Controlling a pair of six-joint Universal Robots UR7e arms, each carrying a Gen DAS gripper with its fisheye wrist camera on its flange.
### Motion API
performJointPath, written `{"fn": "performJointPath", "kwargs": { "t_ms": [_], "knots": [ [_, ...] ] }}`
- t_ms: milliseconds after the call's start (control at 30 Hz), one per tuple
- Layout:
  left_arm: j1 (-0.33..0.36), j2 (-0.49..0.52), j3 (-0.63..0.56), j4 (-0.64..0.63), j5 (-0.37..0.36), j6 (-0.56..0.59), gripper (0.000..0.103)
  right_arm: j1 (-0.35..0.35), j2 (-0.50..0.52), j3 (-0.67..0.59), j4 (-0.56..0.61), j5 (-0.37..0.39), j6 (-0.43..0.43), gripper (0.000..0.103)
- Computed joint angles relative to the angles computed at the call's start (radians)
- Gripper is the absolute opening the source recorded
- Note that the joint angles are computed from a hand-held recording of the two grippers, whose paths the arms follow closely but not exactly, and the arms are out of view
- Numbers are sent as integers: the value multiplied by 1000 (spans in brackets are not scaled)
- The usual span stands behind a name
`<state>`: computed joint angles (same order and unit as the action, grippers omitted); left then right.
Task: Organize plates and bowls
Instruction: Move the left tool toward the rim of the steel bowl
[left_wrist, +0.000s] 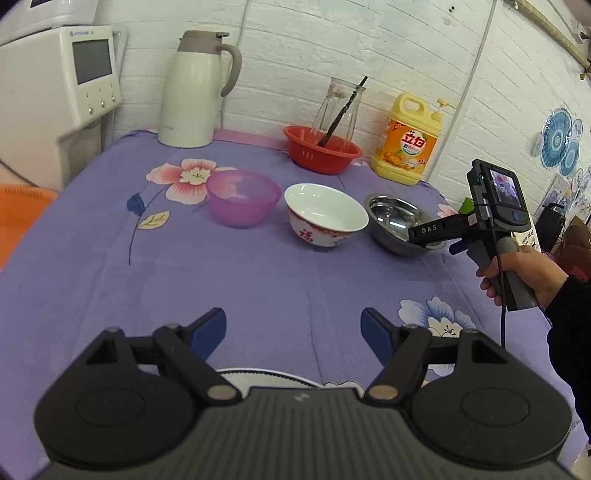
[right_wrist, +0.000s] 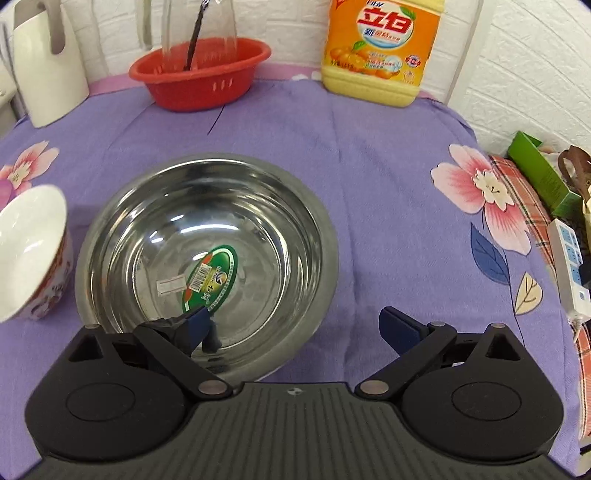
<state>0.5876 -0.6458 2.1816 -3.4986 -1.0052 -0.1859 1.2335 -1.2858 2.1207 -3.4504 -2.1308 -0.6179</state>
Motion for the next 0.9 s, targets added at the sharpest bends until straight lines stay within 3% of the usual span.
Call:
{"fn": "performJointPath", "kwargs": {
  "t_ms": [100, 200, 400, 500, 567, 667, 733, 800, 900],
  "knots": [
    [-10, 7, -21, 13, -11, 13, 74, -4, -49, 52, 49, 7, -21, 103],
    [-2, 19, -60, 56, -64, 6, 74, -25, -120, 140, 53, 72, -43, 103],
    [40, 127, -266, 173, -201, -78, 74, -91, -152, 284, -263, 276, -27, 103],
    [53, 206, -389, 229, -199, -114, 74, -136, -108, 310, -371, 377, 12, 103],
    [63, 249, -460, 277, -197, -131, 74, -140, -66, 292, -391, 380, 7, 103],
    [74, 311, -553, 331, -179, -141, 74, -129, -23, 234, -364, 333, -60, 103],
    [86, 347, -615, 387, -170, -175, 74, -129, -28, 186, -264, 307, -95, 103],
    [99, 376, -655, 403, -168, -206, 74, -149, -42, 170, -213, 345, -96, 103],
    [92, 407, -693, 432, -125, -207, 74, -177, -42, 173, -235, 393, -123, 103]
  ]
}}
